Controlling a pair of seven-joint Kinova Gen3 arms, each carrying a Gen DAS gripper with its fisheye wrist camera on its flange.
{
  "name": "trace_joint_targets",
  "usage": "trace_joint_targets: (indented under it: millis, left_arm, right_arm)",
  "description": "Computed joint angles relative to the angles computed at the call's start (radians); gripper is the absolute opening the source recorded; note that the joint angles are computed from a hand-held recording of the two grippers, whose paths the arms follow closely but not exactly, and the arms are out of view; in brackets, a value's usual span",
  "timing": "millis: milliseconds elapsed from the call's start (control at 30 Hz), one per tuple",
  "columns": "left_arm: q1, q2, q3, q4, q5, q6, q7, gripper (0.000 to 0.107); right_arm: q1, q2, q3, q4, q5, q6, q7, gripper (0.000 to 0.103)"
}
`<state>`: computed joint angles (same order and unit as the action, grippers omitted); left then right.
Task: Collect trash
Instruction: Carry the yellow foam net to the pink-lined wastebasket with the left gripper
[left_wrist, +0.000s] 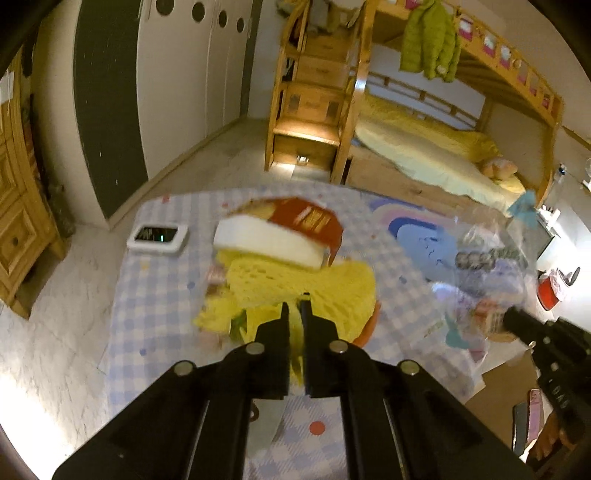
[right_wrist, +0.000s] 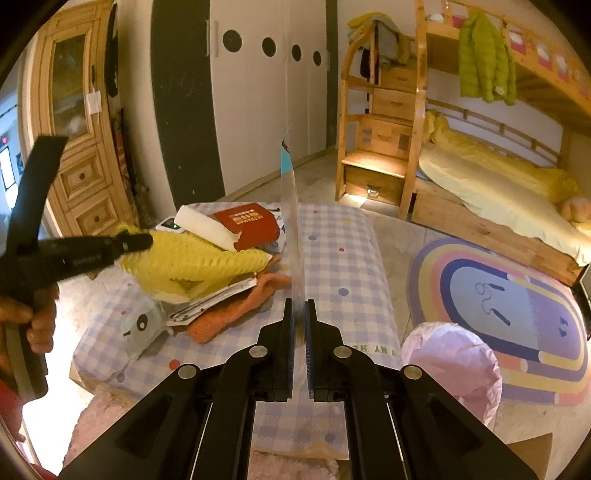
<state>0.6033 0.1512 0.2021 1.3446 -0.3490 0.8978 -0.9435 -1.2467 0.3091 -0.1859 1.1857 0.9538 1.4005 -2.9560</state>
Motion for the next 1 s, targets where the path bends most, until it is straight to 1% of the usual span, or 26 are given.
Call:
trace_joint_targets:
  millis: [233, 367, 533, 633, 767, 867, 933, 1000]
  left_arm:
    - [0.013, -0.028, 0.016, -0.029, -0.019, -0.006, -0.011, 0.002]
    - [0.018, -0.042, 0.033, -0.041, -0.003, -0.018, -0.032, 0.002]
    - [0.046, -0.052, 0.058, -0.056, -0.008, -0.045, -0.054, 0.002]
    - [0.072, -0.041, 0.073, -0.065, -0.011, -0.079, -0.069, 0.002]
    - [0.120, 0.007, 0.081, -0.088, -0.005, -0.133, -0.102, 0.002]
    - [0.154, 0.063, 0.080, -0.127, 0.029, -0.163, -0.154, 0.002]
    - [0.173, 0.107, 0.083, -0.166, 0.064, -0.174, -0.203, 0.002]
    - [0.201, 0.163, 0.089, -0.230, 0.087, -0.164, -0.260, 0.002]
  right_arm:
    - [-0.028, -0.025, -0.013, 0.029, 0.041, 0.032, -0.051, 0.006]
    - [-0.030, -0.042, -0.028, 0.049, 0.058, 0.053, -0.083, 0.006]
    - [-0.039, -0.080, -0.057, 0.099, 0.087, 0.101, -0.155, 0.006]
    - [-0.029, -0.113, -0.080, 0.146, 0.089, 0.141, -0.212, 0.006]
    - [-0.001, -0.156, -0.120, 0.207, 0.070, 0.206, -0.286, 0.006]
    - [0.024, -0.182, -0.153, 0.244, 0.052, 0.253, -0.333, 0.006]
    - [0.041, -0.202, -0.174, 0.275, 0.034, 0.287, -0.374, 0.006]
    - [0.056, -0.224, -0.194, 0.310, 0.016, 0.315, -0.422, 0.006]
